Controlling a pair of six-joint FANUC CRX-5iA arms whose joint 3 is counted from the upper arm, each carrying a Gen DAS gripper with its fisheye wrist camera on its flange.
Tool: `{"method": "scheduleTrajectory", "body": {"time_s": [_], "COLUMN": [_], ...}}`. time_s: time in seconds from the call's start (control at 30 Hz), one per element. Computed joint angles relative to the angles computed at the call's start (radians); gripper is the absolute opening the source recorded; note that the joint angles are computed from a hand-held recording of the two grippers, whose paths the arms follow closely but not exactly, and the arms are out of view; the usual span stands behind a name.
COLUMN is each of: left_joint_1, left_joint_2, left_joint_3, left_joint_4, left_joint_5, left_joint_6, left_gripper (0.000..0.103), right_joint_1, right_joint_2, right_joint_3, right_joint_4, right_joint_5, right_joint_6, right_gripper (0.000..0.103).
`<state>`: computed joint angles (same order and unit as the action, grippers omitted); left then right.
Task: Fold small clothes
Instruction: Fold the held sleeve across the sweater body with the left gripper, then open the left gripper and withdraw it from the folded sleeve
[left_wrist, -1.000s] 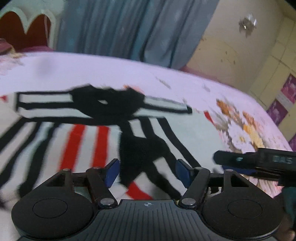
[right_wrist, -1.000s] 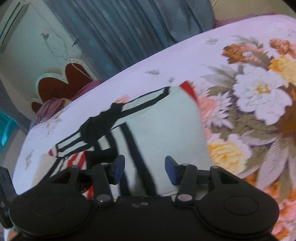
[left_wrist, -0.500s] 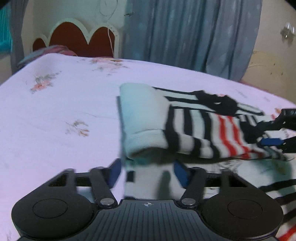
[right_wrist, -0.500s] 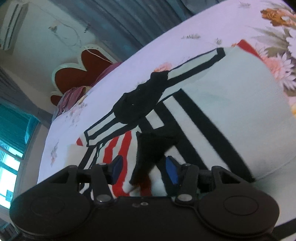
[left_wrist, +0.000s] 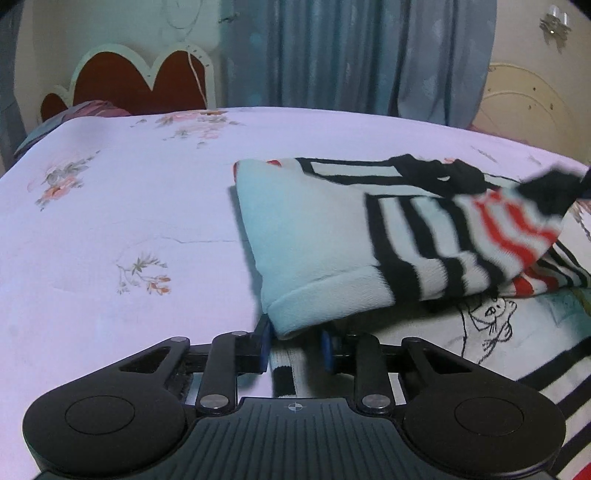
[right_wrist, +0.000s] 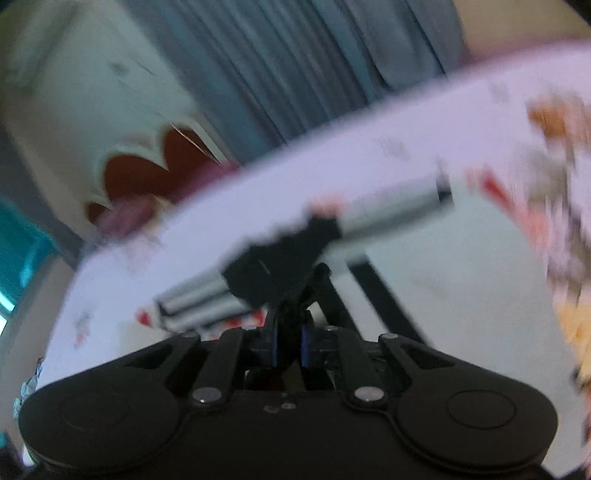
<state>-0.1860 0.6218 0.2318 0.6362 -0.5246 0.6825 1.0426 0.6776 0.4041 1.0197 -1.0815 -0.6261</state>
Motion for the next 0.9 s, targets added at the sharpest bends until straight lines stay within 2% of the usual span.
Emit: {"method": "scheduleTrajectory", "body": {"time_s": [0.07,0.1,0.13,0.17,0.23,0.27,0.3,0.33,0.4,0.43,0.47,0.5,0.57,0.83,0.9], "left_joint_1": [-0.001,-0.002,-0.003,-0.004,-0.007,-0.007,-0.007,-0.007,-0.007,-0.006,-0.005,-0.005,-0.004,-0.004,0.000], "left_joint_2": [0.003,0.004,0.003,0.002,0.003,0.004,0.005,0.005,0.005,0.006,0.007,0.007,0.007,-0.004,-0.001], "left_joint_3": [0.006,0.008,0.009,0.009,0.012,0.013,0.015,0.015,0.014,0.016,0.015,0.014,0.011,-0.011,-0.001], "left_joint_4": [-0.007,-0.013,-0.019,-0.023,-0.029,-0.029,-0.030,-0.031,-0.027,-0.025,-0.020,-0.017,-0.008,0.013,0.000], "left_joint_5": [-0.004,-0.004,-0.003,-0.002,-0.004,-0.005,-0.006,-0.005,-0.005,-0.007,-0.007,-0.008,-0.006,0.014,0.005], "left_joint_6": [-0.005,-0.008,-0.014,-0.018,-0.014,-0.014,-0.011,-0.011,-0.014,-0.012,-0.014,-0.014,-0.020,-0.031,-0.011], "left_gripper": [0.025,0.025,0.025,0.025,0.025,0.025,0.025,0.025,0.025,0.025,0.025,0.025,0.025,0.024,0.020], "right_joint_1": [0.015,0.016,0.012,0.009,0.012,0.013,0.013,0.013,0.008,0.006,0.001,0.000,-0.002,0.018,0.016], "right_joint_2": [-0.010,-0.010,-0.013,-0.030,-0.066,-0.070,-0.078,-0.086,-0.108,-0.108,-0.088,-0.077,-0.061,-0.044,-0.042], "right_joint_3": [-0.040,-0.048,-0.048,-0.086,-0.175,-0.183,-0.196,-0.209,-0.256,-0.255,-0.212,-0.180,-0.130,-0.083,-0.071], "right_joint_4": [0.053,0.010,-0.084,-0.127,-0.083,-0.080,-0.068,-0.053,-0.001,-0.003,-0.039,-0.078,-0.132,-0.002,-0.010], "right_joint_5": [-0.034,-0.042,-0.039,-0.014,0.039,0.042,0.052,0.062,0.097,0.103,0.090,0.072,0.055,-0.051,-0.064], "right_joint_6": [0.018,0.044,0.052,0.008,-0.111,-0.127,-0.155,-0.182,-0.264,-0.269,-0.224,-0.171,-0.078,0.037,0.066], "right_gripper": [0.011,0.011,0.011,0.011,0.012,0.015,0.024,0.044,0.064,0.059,0.048,0.013,0.010,0.010,0.010]}}
